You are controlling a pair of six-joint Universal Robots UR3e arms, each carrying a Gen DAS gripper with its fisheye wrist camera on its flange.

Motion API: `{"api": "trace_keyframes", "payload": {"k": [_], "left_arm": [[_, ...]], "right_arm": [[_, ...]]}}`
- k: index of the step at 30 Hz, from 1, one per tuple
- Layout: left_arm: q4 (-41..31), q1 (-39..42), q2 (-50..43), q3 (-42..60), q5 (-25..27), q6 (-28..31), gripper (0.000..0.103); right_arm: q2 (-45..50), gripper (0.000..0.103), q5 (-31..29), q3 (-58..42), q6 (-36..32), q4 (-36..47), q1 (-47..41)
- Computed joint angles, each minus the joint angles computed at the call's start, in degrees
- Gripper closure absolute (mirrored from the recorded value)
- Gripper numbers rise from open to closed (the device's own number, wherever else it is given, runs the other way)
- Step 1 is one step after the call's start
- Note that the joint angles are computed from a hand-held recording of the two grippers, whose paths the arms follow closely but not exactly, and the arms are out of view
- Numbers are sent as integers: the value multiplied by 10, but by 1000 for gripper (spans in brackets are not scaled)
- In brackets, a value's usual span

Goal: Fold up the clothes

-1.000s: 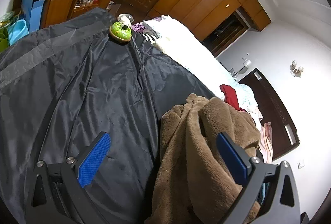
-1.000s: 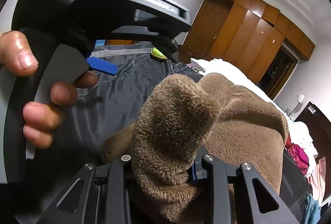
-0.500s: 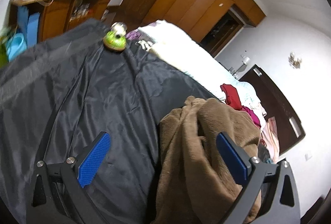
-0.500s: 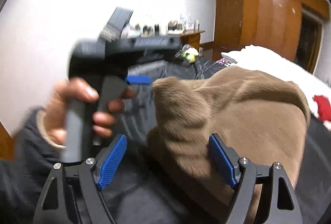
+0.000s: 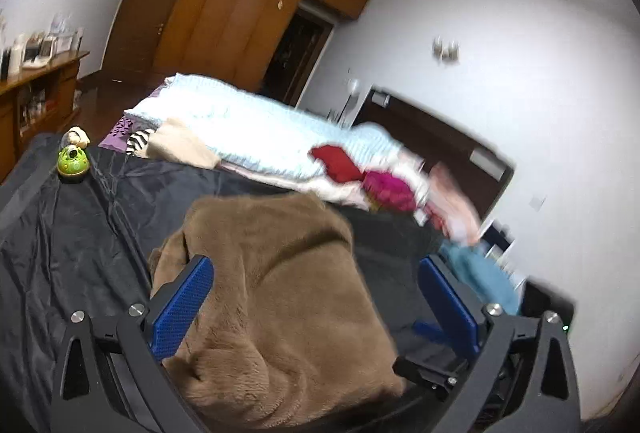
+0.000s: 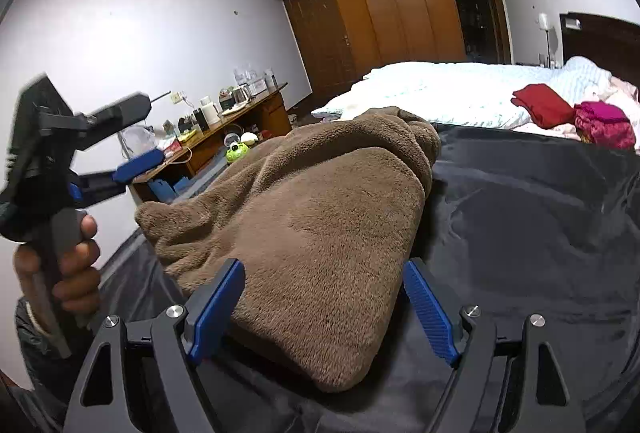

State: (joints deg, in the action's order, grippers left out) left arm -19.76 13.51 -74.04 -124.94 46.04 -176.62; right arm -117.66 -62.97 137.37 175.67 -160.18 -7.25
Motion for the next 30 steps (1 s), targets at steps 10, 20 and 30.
{"api": "trace_keyframes", "payload": {"k": [10, 20, 30], "left_arm": [[10, -20, -175, -4, 149, -38, 3], [26, 12, -211, -15, 94, -24, 0], [-109, 68, -137, 46, 42, -3, 0]], "right_arm": [[73, 20, -53, -22, -36, 18, 38], [58, 20, 7, -42, -89, 117, -15], [20, 19, 129, -63, -116, 246, -158]]}}
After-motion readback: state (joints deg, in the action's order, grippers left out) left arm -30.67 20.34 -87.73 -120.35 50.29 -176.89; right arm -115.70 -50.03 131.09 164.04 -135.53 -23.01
